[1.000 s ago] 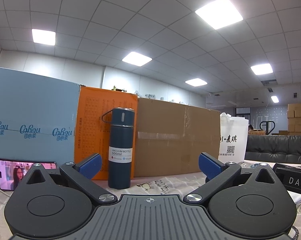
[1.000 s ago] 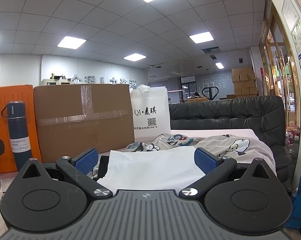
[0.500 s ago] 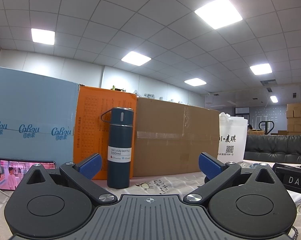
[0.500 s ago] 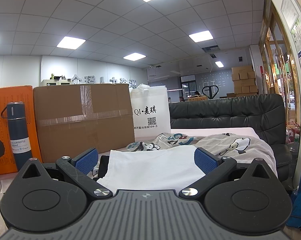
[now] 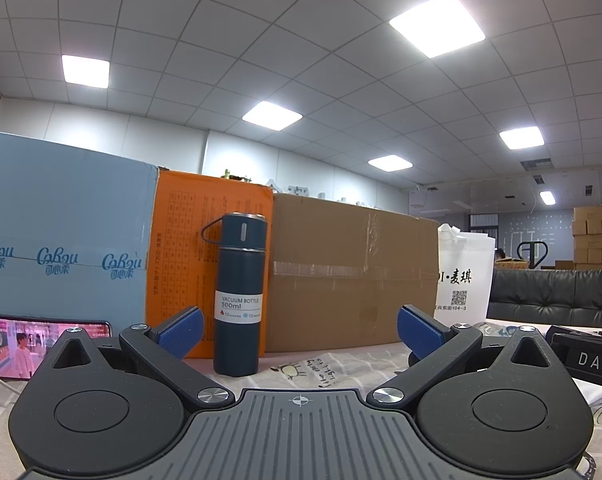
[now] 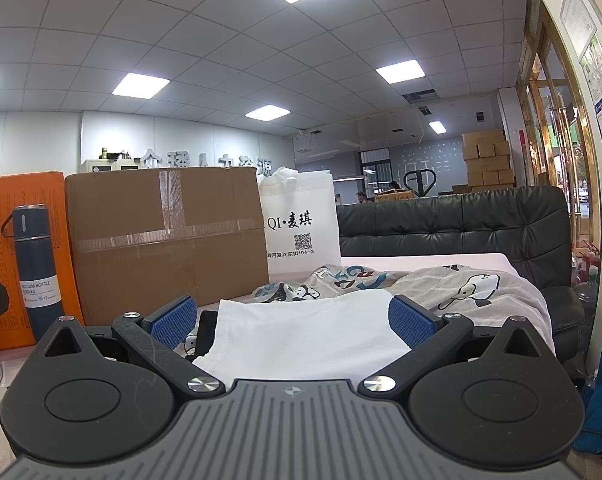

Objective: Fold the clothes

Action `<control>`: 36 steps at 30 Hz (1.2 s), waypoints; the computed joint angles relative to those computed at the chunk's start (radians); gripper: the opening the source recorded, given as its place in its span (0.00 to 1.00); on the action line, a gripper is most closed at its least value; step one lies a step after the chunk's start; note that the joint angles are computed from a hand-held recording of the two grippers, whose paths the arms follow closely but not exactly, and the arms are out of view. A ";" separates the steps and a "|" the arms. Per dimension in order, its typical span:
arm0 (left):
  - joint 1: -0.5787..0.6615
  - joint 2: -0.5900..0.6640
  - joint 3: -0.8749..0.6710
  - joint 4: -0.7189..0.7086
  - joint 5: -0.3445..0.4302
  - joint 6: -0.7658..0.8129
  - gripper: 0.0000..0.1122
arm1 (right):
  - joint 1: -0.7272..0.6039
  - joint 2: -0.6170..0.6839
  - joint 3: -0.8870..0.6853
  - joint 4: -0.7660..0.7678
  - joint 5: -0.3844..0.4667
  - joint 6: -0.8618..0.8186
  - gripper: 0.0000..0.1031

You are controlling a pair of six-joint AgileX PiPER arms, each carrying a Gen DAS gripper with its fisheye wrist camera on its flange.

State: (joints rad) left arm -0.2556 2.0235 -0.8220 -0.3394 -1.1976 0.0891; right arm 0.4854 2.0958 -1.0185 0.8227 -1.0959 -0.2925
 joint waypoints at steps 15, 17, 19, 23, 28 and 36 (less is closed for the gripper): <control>0.002 0.002 -0.010 0.002 0.014 0.003 0.92 | 0.002 -0.004 0.004 0.007 -0.001 0.002 1.00; 0.002 0.003 -0.011 0.001 0.013 0.003 0.92 | 0.001 -0.005 0.003 0.007 0.002 0.001 1.00; 0.002 0.004 -0.011 0.001 0.013 0.002 0.92 | 0.001 -0.006 0.004 0.008 0.002 0.003 1.00; 0.003 0.004 -0.010 0.004 0.012 0.001 0.92 | 0.000 -0.007 0.005 0.011 0.004 0.006 1.00; 0.003 0.001 -0.010 0.005 0.016 0.001 0.92 | -0.001 -0.007 0.006 0.010 0.003 0.008 1.00; 0.002 0.001 -0.006 0.007 0.008 0.000 0.92 | -0.002 -0.006 0.002 0.012 0.008 0.002 1.00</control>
